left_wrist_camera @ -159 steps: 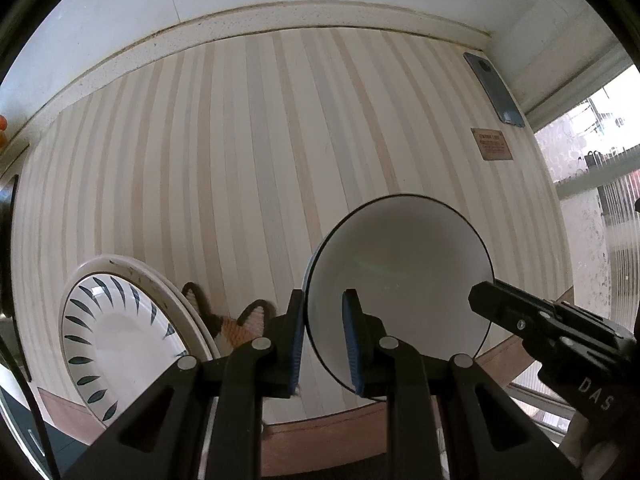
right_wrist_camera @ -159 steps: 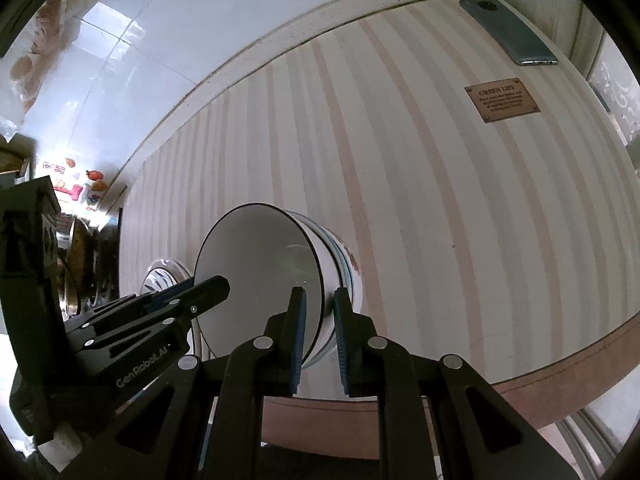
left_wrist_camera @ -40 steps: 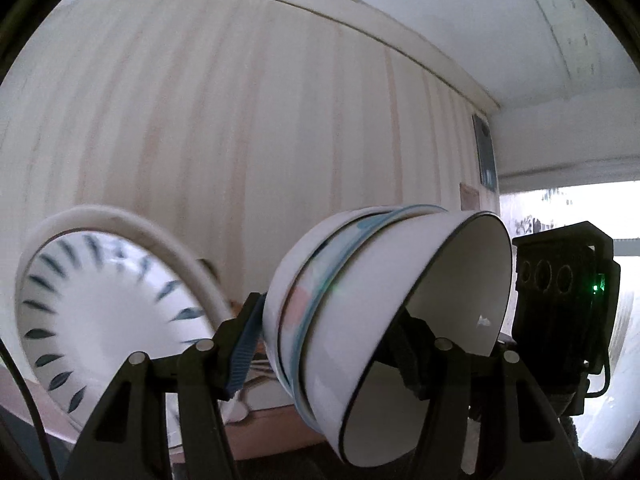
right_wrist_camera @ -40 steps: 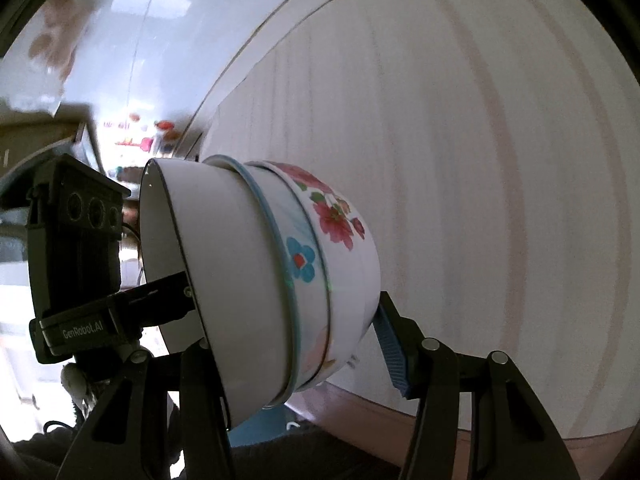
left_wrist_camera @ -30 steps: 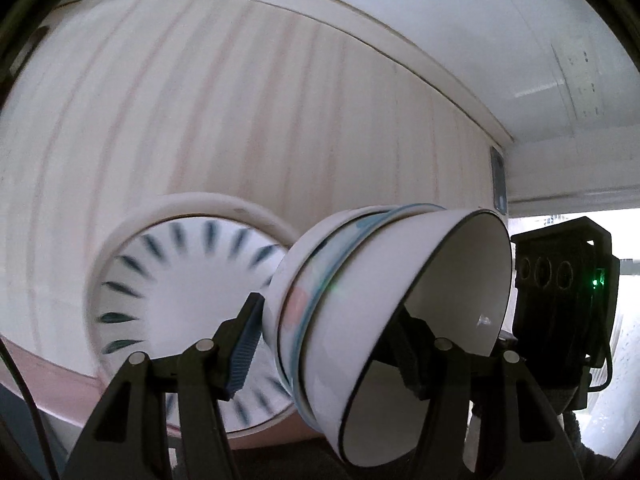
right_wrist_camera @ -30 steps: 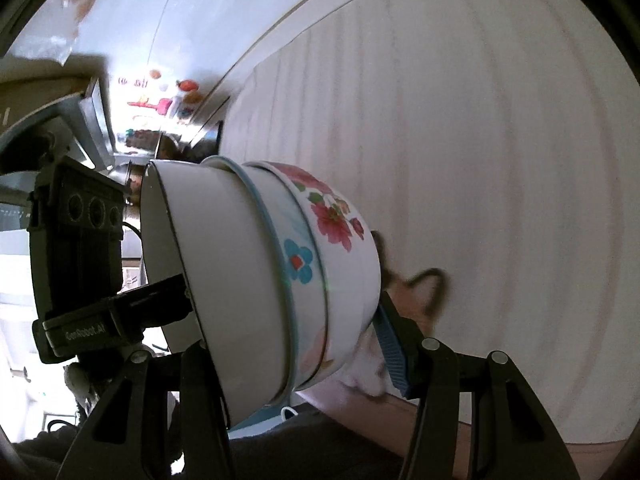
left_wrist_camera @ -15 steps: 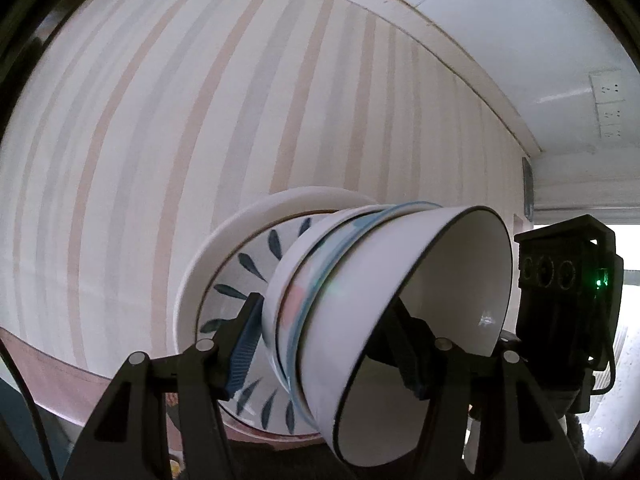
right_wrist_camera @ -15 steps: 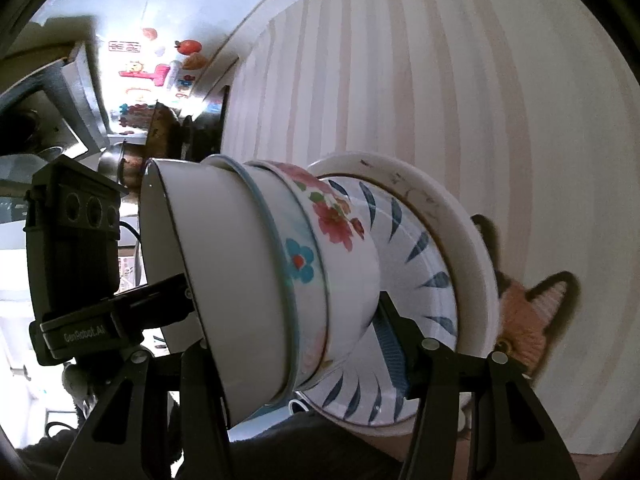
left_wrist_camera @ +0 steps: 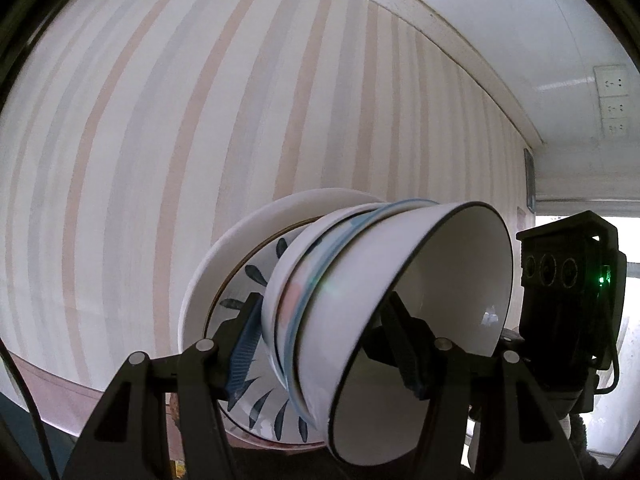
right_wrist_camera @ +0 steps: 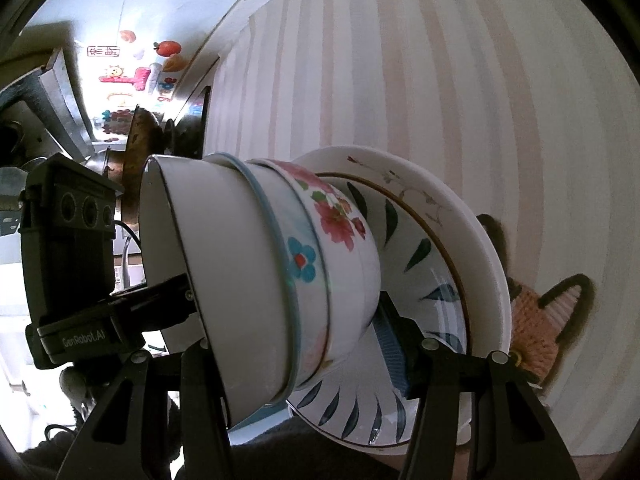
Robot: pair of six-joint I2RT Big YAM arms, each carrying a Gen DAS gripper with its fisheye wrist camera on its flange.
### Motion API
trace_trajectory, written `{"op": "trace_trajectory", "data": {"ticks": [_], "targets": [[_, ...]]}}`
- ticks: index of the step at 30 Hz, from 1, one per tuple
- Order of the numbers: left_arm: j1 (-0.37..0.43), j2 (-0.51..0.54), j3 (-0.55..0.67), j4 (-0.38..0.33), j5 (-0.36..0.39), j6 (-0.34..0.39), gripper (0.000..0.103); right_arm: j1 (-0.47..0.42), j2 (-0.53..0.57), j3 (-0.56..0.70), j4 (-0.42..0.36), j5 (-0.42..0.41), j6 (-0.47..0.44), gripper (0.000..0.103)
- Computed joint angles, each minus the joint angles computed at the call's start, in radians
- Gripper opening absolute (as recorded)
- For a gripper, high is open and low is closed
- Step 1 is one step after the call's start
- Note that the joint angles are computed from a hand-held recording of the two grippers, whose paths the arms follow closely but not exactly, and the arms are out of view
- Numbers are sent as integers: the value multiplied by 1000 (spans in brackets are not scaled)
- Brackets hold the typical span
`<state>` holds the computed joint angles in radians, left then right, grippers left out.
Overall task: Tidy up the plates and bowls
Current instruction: 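Lift the bowl stack and carry it over the plate stack on the cloth, then lower the bowl stack onto the plates and open both grippers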
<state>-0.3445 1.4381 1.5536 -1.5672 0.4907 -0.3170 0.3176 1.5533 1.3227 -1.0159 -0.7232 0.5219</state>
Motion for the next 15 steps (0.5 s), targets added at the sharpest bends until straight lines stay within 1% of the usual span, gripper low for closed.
{"op": "trace_trajectory", "data": {"ticks": [6, 8, 11, 13, 15], "targets": [[-2, 9, 8, -7, 1, 10, 58, -1, -4, -1, -11, 5, 6, 56], [-6, 11, 12, -8, -3, 9, 58, -3, -4, 0, -24, 6, -7, 56], [-21, 10, 31, -19, -54, 15, 57, 0, -3, 8, -44, 14, -13, 56], [-26, 7, 42, -28, -73, 19, 57, 10, -1, 22, -71, 36, -23, 57], [-34, 2, 60, -42, -112, 24, 57, 17, -3, 33, -88, 61, -29, 57]]}}
